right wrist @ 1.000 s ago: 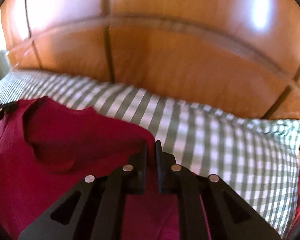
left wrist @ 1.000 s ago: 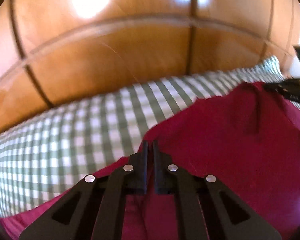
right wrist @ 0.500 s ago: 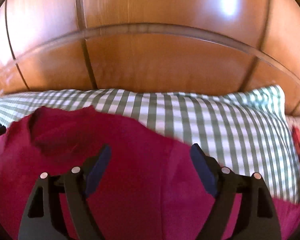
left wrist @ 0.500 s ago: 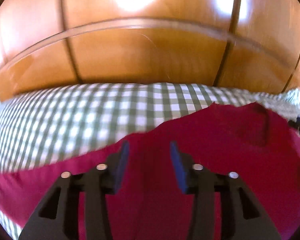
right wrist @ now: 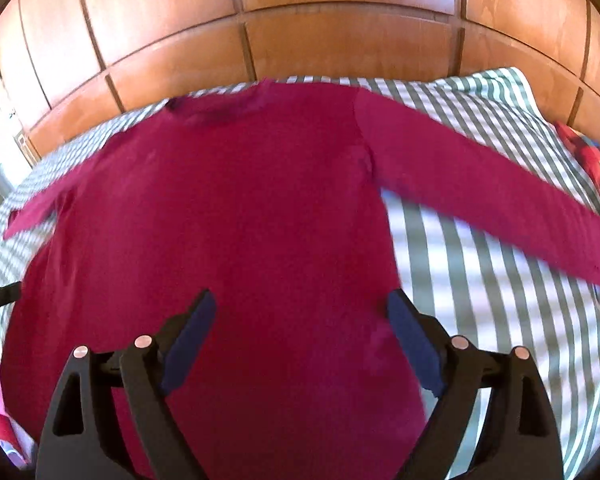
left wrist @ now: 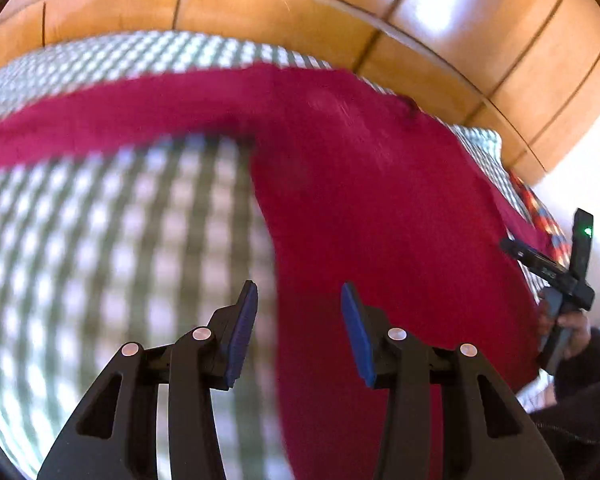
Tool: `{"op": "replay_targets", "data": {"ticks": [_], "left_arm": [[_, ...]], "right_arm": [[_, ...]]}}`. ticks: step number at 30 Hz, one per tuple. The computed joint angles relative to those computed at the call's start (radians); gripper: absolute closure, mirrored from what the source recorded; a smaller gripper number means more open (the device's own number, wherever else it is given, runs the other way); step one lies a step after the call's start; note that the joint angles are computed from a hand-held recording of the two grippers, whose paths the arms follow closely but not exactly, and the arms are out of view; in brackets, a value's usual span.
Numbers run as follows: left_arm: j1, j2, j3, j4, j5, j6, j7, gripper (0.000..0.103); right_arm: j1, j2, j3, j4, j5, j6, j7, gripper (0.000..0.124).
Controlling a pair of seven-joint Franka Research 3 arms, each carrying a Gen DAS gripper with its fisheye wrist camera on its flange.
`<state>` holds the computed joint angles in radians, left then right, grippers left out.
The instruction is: Fold small clothes
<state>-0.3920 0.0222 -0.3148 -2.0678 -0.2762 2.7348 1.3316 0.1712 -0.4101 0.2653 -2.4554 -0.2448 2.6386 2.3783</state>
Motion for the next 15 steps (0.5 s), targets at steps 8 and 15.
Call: {"op": "replay_targets", "data": {"ticks": [8,15], "left_arm": [[-0.034,-0.099,0.009,-0.148,0.055,0.045,-0.166,0.092],[-0.019,-0.145,-0.007,-0.161,0.276,0.028,-0.381,0.074]], "right_arm": [[0.012,-0.133,0.049,-0.147,-0.001,0.011,0.047,0.037],[0.021,-0.164,0.037,-0.159,0.034,0.019,0.034,0.037]]}}
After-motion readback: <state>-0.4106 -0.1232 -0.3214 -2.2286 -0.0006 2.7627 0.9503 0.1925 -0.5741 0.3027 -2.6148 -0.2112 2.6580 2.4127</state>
